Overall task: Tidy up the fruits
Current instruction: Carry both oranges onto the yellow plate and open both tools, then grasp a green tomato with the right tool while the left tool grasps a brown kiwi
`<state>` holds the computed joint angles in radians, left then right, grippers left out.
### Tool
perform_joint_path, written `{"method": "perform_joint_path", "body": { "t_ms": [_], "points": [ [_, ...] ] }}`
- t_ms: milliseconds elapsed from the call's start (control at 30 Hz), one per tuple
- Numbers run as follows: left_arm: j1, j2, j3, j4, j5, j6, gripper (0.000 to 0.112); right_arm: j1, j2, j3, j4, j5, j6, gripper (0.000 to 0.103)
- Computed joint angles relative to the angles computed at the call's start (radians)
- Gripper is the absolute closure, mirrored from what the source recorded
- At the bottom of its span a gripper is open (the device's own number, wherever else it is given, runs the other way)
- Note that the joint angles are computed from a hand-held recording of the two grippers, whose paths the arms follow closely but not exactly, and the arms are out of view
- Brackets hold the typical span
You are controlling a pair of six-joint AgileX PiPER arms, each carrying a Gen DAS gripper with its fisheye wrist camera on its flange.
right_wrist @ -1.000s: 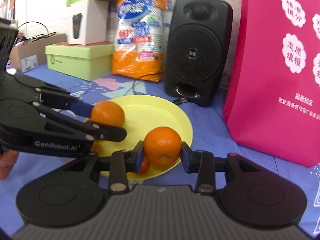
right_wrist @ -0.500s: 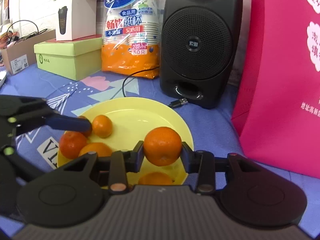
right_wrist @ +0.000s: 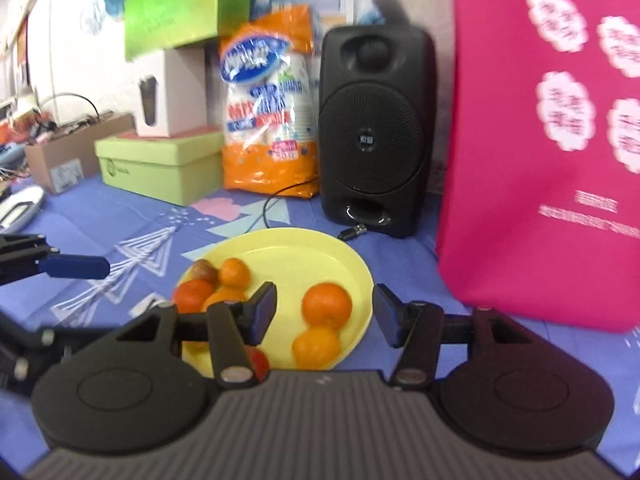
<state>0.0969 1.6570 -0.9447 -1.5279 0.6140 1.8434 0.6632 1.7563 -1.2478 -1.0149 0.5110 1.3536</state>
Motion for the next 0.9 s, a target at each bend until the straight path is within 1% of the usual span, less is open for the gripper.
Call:
{"method": "perform_joint_path", "body": {
  "t_ms": [67,133,200,267,333,367,467,567,633,767,800,833,900],
  "points": [
    [0.036,-0.026,0.064,-0.015,0.017,0.039,0.035,0.063,-0.065,0.099,-0.072,0.041,0.116,0.05],
    [0.053,-0.042,0.123,-0.016,-0.002,0.072,0.035,0.127,-0.103,0.178,-0.072,0.082,0.177,0.05],
    [0.063,-0.036,0.161,-0.024,-0.025,0.076,0.035,0.187,-0.109,0.226,-0.032,0.116,0.196,0.05],
    [0.093,-0.034,0.199,-0.029,-0.013,0.087,0.035,0.242,-0.1,0.25,0.006,0.144,0.202,0.05],
    [0.107,-0.038,0.238,-0.097,-0.009,0.165,0.035,0.305,-0.095,0.269,-0.012,0.156,0.274,0.049],
    [0.108,-0.041,0.245,-0.11,-0.009,0.177,0.035,0.331,-0.1,0.276,-0.024,0.156,0.304,0.048],
    [0.114,-0.042,0.259,-0.137,-0.007,0.199,0.035,0.377,-0.082,0.24,-0.027,0.155,0.309,0.048],
    [0.127,-0.051,0.273,-0.156,0.001,0.205,0.035,0.398,-0.012,0.157,-0.024,0.17,0.247,0.048],
    [0.116,-0.057,0.272,-0.166,-0.028,0.183,0.035,0.399,0.032,0.102,-0.021,0.178,0.22,0.048],
    [0.101,-0.081,0.292,-0.192,-0.052,0.215,0.035,0.387,0.1,0.017,-0.005,0.199,0.174,0.049],
    [0.098,-0.084,0.294,-0.191,-0.055,0.217,0.035,0.38,0.105,0.01,-0.003,0.191,0.167,0.05],
    [0.101,-0.081,0.289,-0.178,-0.051,0.211,0.035,0.374,0.106,0.006,0.008,0.18,0.15,0.061],
    [0.108,-0.077,0.28,-0.148,-0.038,0.192,0.035,0.37,0.096,0.02,-0.004,0.168,0.155,0.063]
  ]
}}
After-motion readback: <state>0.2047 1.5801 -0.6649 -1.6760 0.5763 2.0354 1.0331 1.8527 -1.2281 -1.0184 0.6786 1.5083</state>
